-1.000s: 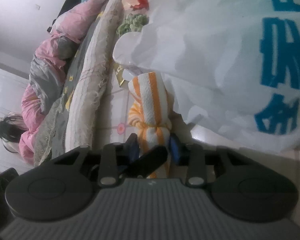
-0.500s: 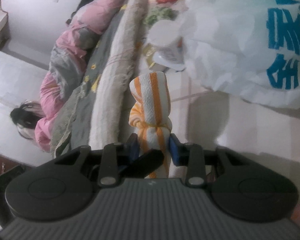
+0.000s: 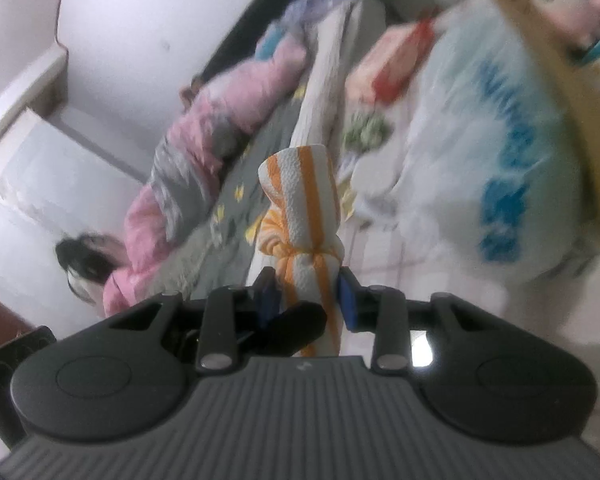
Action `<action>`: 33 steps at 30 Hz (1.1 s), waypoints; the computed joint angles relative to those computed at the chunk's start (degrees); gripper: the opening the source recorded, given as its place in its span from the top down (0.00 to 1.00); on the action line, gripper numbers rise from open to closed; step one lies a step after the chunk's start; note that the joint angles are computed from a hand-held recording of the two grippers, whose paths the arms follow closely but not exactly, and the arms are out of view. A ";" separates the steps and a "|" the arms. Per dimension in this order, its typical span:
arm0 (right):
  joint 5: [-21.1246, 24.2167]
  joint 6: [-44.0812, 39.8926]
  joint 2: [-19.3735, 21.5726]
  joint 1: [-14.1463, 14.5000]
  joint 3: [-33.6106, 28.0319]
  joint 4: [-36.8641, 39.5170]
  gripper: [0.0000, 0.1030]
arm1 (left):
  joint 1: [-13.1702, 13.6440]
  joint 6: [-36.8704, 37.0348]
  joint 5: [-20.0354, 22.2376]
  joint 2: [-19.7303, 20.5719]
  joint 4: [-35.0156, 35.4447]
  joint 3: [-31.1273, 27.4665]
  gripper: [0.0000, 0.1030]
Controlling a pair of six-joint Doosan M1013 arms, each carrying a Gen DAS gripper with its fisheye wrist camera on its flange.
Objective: Organize soft objects
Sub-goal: 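Carry the striped towel into the cardboard box and open the right gripper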
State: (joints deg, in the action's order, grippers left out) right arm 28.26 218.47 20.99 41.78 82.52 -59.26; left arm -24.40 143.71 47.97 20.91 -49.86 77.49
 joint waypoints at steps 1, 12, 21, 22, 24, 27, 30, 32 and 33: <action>1.25 1.91 -1.12 0.35 1.31 -1.99 0.69 | -0.71 0.97 0.47 0.05 -0.83 -0.28 0.57; 11.11 10.94 -12.80 1.59 14.18 -6.75 0.70 | -6.52 4.76 9.33 2.49 -6.32 -3.73 0.48; 20.23 -4.22 -17.66 -0.43 17.46 7.85 0.70 | -6.78 1.65 9.05 3.80 -4.07 -4.41 0.45; 22.12 -9.51 -17.94 -1.19 17.07 11.52 0.70 | -6.56 1.08 8.36 3.85 -3.84 -4.31 0.44; 25.71 -20.50 -18.10 -3.00 16.04 19.05 0.70 | -6.04 -0.21 7.74 4.00 -3.38 -4.50 0.44; 32.20 -34.42 -17.14 -5.70 14.23 28.64 0.69 | -5.44 -2.42 7.28 4.41 -2.37 -4.97 0.44; 36.47 -46.03 -15.22 -8.07 12.56 35.45 0.68 | -4.96 -3.97 7.27 4.76 -1.26 -5.34 0.44; 38.41 -50.54 -14.29 -9.32 12.05 38.97 0.68 | -4.68 -4.42 7.37 4.67 -0.93 -5.28 0.44; 39.27 -51.71 -13.97 -9.77 11.85 40.17 0.68 | -4.52 -4.31 7.45 4.61 -1.01 -5.21 0.43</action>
State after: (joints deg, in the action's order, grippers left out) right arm 67.53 166.76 7.02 32.00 94.36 -19.09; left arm -28.91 139.40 55.41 25.52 -50.87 72.28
